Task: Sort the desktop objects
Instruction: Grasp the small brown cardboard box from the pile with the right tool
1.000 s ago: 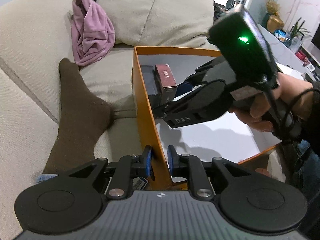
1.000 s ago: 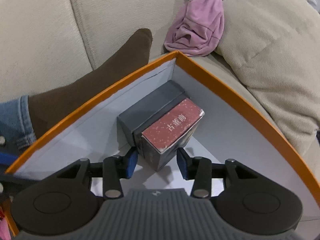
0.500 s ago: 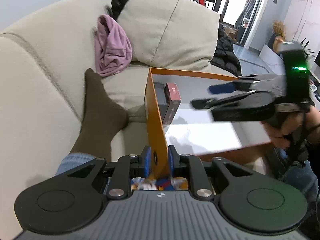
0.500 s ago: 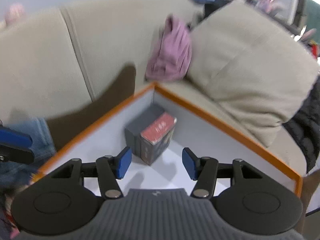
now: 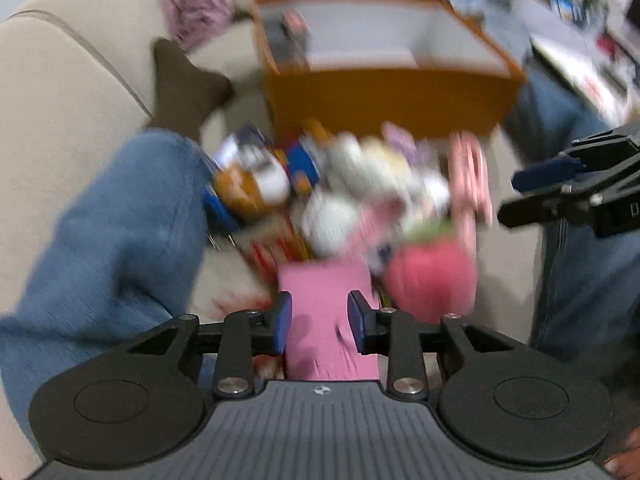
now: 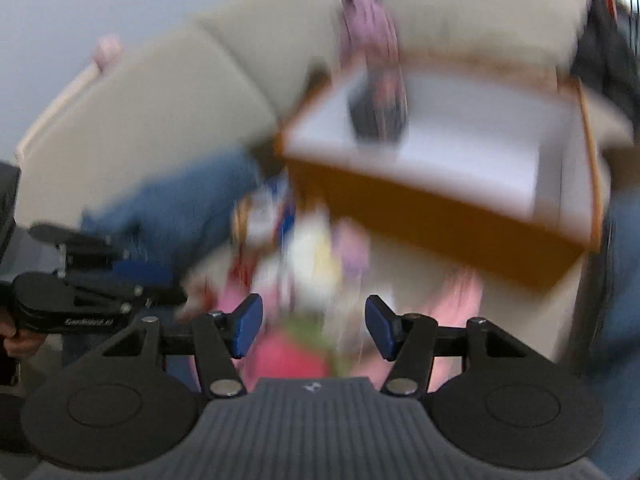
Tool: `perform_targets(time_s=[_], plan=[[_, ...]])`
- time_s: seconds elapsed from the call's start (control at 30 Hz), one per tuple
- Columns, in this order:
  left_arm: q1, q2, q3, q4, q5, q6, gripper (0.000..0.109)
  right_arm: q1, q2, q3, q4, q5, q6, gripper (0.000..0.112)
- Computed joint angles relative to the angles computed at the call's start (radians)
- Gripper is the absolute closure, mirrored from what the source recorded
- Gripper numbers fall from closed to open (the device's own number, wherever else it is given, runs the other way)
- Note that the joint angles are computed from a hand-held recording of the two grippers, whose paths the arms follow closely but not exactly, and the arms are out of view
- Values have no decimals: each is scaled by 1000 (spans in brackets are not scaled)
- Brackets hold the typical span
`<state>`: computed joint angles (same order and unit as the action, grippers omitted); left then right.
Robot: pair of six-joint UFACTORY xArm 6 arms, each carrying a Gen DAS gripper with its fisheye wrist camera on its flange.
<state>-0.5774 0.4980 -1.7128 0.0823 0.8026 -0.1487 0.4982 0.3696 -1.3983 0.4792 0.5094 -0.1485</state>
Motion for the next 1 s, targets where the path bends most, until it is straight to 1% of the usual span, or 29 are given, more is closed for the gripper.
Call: perform_targets(time_s=[0.07,0.1,0.13,0.17,0.2,0.23,0.3,0.4,0.47,0.5,0.53,0.6,0.67,0.73,0.8,0.87,0.9,0.93,0.97,1.0], plan=[[-22,-7,30,20,16,-1,72,1,26,-19,-13,111,58,52],[-30,-7,38,22,22,3,68,3,34,-22,-8,157,79,52],[-38,-12,51,32,23,4,56,3,49,-34,15,202,83,51],[-47,-17,65,55,15,-3,51,4,60,-40,41,234,83,48],[-53,-21,77,75,7,-8,49,10,66,-41,58,260,85,40],[-59,-20,79,91,8,-11,49,17,82,-56,54,293,90,38],[-65,-17,84,102,6,-13,48,34,80,-42,50,327,98,38],[-79,1,74,148,23,-39,46,59,126,-87,50,382,91,38],[-92,19,62,192,43,-49,46,76,151,-113,13,403,105,37],[-100,28,54,221,55,-55,46,82,161,-124,-3,415,118,39],[-108,35,52,251,57,-61,46,84,166,-129,-15,421,131,44],[-121,56,37,300,72,-77,45,82,170,-130,-28,420,160,52],[-132,78,16,334,100,-83,45,78,153,-106,-13,403,164,54],[-139,89,12,366,125,-91,45,79,117,-65,-32,346,181,57],[-140,83,28,392,123,-100,45,75,65,-4,-61,277,197,58],[-133,59,64,384,91,-103,49,69,31,32,-103,221,232,58],[-132,52,76,381,77,-105,56,68,23,42,-134,198,259,58],[-129,35,96,380,63,-106,65,65,13,55,-167,176,285,58],[-125,14,120,375,50,-109,70,60,5,65,-197,158,308,58],[-120,-10,144,364,33,-109,77,53,-2,79,-222,137,330,58]])
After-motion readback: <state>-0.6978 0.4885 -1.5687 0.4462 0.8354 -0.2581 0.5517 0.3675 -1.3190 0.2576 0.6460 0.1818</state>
